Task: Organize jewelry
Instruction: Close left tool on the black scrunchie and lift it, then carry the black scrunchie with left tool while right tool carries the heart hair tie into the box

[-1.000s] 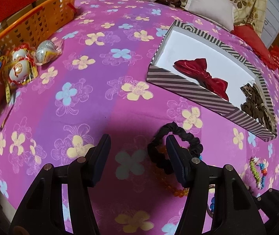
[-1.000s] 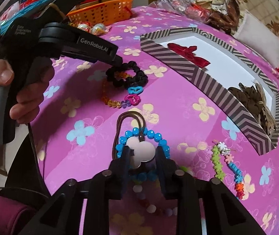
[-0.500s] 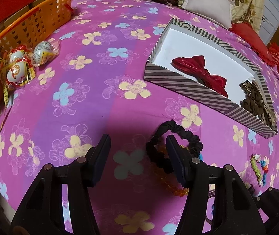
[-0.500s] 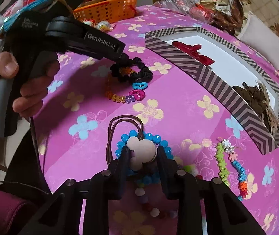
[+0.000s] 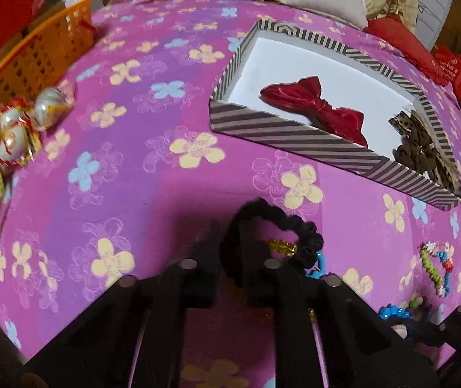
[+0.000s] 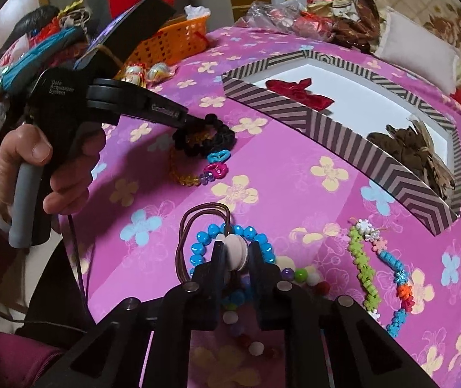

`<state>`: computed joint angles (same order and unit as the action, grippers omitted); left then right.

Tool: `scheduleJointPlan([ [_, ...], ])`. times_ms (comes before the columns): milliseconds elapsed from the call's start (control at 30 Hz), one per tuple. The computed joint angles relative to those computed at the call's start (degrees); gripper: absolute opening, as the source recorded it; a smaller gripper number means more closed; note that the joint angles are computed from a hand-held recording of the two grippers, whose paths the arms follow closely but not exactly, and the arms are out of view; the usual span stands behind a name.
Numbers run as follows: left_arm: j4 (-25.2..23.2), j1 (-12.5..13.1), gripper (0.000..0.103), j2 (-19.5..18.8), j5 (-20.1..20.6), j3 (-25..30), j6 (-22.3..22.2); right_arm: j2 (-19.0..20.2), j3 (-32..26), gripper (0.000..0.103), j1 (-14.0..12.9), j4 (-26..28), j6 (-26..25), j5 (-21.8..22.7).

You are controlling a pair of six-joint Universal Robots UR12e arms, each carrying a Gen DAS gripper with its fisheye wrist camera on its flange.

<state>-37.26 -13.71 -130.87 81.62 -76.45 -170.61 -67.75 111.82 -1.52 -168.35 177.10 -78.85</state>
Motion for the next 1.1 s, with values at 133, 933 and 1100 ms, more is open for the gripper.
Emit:
scheduleJointPlan([
  [133, 2.2, 0.61, 0.004, 0.85, -1.26, -1.08, -1.82, -0.32, 0.64, 0.006, -0.51, -1.28, 1.21, 1.54],
  [933, 7.84, 1.41, 0.004, 7.52, -5.46, -5.59, -2.04, -4.6, 2.5, 0.006, -2.02, -9.12, 6.46, 3.73],
  [1100, 9.31, 0.6, 0.004, 8.05, -3.79, -6.02, -1.4, -5.1, 2.39, 0.006, -2.33, -9.8, 6.62, 2.72],
])
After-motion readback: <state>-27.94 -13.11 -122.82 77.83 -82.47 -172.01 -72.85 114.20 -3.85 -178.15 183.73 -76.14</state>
